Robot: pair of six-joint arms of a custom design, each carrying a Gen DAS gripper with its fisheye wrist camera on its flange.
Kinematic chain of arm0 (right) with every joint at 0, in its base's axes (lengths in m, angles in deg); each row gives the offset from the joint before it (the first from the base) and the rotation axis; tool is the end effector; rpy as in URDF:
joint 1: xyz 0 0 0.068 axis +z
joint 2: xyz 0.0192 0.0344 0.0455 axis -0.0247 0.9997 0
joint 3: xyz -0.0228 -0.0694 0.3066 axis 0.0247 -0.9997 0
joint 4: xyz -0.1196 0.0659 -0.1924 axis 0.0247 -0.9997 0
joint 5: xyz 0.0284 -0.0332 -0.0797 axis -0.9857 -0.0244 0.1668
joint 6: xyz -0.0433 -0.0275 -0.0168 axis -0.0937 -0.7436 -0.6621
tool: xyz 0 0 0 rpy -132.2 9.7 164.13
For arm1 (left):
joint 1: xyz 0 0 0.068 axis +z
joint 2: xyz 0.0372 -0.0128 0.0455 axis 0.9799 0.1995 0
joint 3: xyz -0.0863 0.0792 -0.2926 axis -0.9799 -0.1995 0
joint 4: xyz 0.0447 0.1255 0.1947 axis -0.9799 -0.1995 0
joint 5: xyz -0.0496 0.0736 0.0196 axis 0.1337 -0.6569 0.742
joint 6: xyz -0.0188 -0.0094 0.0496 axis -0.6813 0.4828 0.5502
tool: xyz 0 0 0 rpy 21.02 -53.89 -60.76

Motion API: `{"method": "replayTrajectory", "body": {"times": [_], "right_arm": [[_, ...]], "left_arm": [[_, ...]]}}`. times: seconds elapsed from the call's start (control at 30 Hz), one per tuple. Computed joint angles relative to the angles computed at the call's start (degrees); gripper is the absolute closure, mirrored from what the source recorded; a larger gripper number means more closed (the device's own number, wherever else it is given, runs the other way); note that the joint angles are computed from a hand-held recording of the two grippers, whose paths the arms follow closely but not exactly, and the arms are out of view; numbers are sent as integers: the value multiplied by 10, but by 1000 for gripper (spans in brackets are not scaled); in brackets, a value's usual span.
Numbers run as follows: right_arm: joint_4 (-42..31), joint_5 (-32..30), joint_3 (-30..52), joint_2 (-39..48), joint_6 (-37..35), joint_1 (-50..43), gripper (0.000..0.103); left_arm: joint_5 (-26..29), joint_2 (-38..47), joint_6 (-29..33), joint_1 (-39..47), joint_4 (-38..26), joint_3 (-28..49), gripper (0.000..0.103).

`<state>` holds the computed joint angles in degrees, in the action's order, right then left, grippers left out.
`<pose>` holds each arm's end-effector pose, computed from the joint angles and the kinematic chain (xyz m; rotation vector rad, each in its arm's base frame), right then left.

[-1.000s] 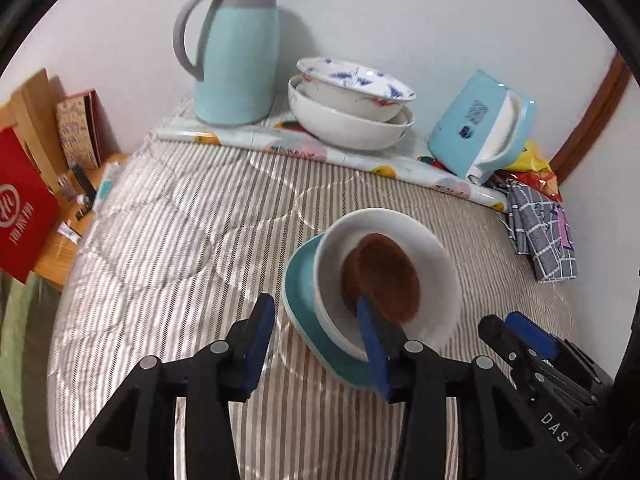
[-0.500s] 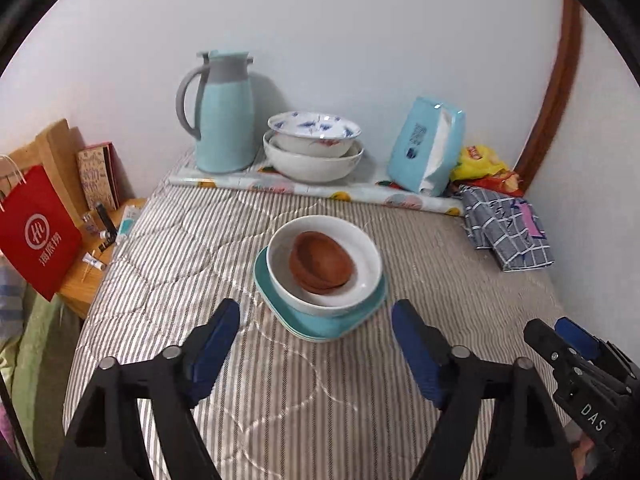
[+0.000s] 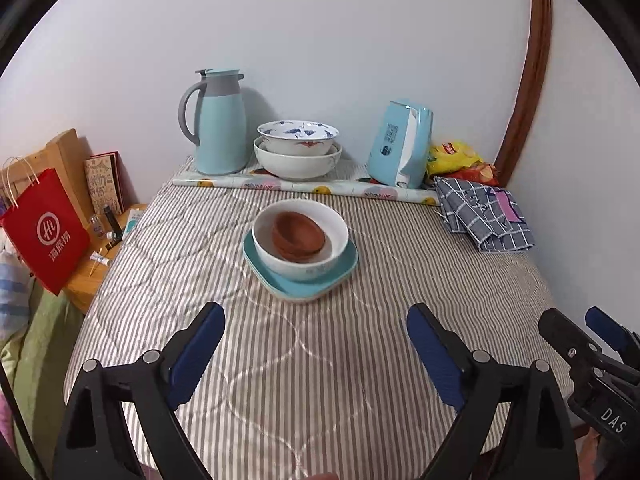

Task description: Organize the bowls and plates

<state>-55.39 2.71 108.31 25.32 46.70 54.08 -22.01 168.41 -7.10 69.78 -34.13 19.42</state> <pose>0.2126 0.2608 0.1687 0.4928 2.1685 -0.1426 0.3237 -0.0575 0.2339 0.3997 2.3194 -0.2912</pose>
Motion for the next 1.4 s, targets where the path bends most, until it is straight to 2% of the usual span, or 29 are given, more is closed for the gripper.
{"method": "replayTrajectory", "body": {"times": [0.5, 1.4], "right_arm": [[-47, 19, -2, -2, 59, 37, 9], [-61, 24, 5, 10, 78, 47, 9]], "left_arm": [[-9, -50, 3, -7, 8, -37, 10], [-22, -49, 7, -18, 15, -53, 10]]}}
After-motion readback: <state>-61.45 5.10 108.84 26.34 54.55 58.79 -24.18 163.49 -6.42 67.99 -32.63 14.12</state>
